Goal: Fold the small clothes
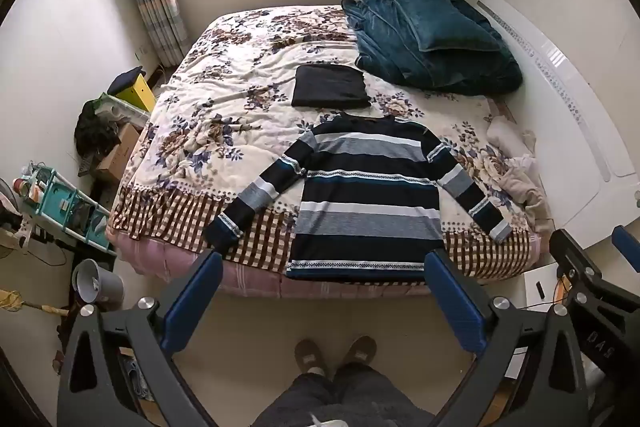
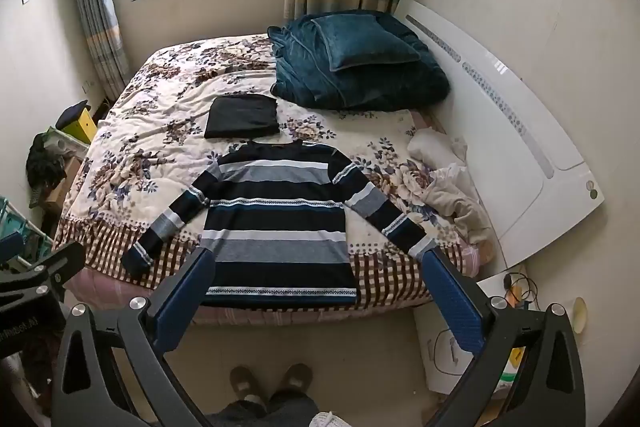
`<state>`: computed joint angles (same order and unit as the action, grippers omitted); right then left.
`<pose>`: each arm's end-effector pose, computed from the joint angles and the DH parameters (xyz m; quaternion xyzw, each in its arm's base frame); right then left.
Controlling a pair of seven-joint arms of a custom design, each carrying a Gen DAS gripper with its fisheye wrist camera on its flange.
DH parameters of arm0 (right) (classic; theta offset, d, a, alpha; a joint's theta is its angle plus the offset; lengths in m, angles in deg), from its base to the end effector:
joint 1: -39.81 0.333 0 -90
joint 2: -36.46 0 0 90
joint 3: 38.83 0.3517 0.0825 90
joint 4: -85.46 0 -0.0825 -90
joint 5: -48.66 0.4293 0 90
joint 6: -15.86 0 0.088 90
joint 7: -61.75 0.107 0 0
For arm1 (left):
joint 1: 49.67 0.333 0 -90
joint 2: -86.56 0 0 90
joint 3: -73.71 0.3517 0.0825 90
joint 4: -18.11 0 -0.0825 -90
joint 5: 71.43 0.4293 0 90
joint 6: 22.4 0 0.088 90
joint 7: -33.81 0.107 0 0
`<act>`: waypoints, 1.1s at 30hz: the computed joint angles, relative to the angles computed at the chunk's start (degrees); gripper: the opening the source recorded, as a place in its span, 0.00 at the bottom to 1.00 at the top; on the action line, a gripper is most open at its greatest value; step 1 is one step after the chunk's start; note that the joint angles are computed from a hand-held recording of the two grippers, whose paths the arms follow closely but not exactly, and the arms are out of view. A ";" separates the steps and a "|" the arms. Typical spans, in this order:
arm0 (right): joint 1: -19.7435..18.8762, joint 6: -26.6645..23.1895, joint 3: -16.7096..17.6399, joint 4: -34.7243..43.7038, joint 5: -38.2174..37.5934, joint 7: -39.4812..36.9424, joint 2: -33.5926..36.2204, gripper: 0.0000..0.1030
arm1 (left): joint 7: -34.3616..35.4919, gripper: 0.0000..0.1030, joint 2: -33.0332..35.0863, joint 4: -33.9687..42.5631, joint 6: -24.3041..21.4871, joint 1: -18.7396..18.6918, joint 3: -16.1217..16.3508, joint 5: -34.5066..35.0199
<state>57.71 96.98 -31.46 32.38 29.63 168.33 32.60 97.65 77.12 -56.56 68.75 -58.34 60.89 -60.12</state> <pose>0.4277 0.1650 0.9930 -0.6744 0.6693 -0.2513 0.1846 0.4717 -0.1838 0.8907 -0.7238 0.6435 -0.1651 0.1867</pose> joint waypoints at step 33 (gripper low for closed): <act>-0.59 0.76 0.00 -1.28 0.50 -0.10 -0.92 1.00 | -0.18 1.00 1.06 1.82 1.05 0.03 0.08 0.84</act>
